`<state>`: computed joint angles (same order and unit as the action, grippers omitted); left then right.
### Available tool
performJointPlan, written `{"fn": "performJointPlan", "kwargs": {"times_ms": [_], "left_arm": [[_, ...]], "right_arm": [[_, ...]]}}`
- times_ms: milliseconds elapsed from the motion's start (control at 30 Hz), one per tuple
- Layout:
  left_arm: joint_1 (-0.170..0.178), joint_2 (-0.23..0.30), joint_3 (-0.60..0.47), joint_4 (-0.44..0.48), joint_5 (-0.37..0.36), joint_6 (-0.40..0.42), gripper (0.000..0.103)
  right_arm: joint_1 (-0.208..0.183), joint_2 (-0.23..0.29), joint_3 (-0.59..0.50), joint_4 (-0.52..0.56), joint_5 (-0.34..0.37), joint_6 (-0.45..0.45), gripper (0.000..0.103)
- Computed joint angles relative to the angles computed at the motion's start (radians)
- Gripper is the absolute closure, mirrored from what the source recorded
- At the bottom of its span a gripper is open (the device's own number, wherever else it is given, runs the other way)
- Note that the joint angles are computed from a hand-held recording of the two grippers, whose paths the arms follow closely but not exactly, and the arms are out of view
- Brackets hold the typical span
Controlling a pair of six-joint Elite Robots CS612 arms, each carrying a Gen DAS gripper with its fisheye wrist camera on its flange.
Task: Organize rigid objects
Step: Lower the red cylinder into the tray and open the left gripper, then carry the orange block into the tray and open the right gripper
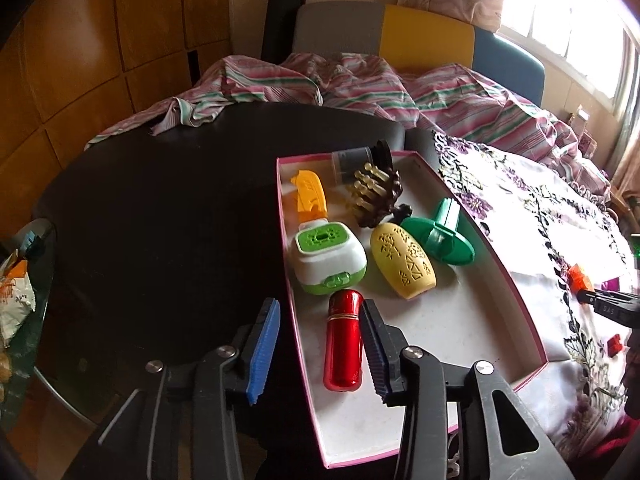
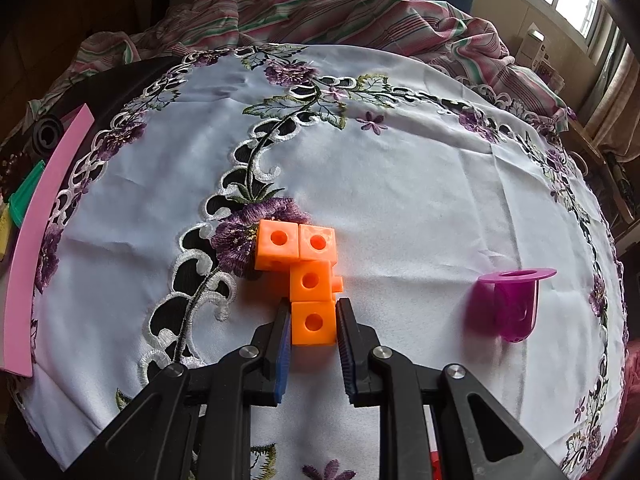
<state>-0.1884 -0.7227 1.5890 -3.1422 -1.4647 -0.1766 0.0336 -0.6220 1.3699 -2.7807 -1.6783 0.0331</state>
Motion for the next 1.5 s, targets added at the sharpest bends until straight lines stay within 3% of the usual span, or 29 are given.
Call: {"fn": "performJointPlan", "kwargs": {"times_ms": [533, 733, 967, 1200, 1500], "left_arm": [[0.008, -0.012, 0.022, -0.024, -0.010, -0.013, 0.058], [0.012, -0.012, 0.022, -0.026, -0.013, -0.018, 0.057], [0.022, -0.009, 0.023, -0.033, -0.020, -0.053, 0.052], [0.035, -0.008, 0.023, -0.029, -0.002, -0.080, 0.052], [0.042, -0.009, 0.027, -0.031, 0.000, -0.093, 0.049]], "right_arm": [[-0.002, -0.002, 0.000, 0.005, 0.005, 0.008, 0.083], [0.001, -0.027, 0.017, -0.031, 0.085, 0.012, 0.084], [0.050, -0.058, 0.028, -0.110, 0.255, -0.091, 0.084], [0.124, -0.034, -0.033, -0.011, 0.397, -0.227, 0.084], [0.192, 0.064, -0.188, 0.178, 0.395, -0.239, 0.083]]}}
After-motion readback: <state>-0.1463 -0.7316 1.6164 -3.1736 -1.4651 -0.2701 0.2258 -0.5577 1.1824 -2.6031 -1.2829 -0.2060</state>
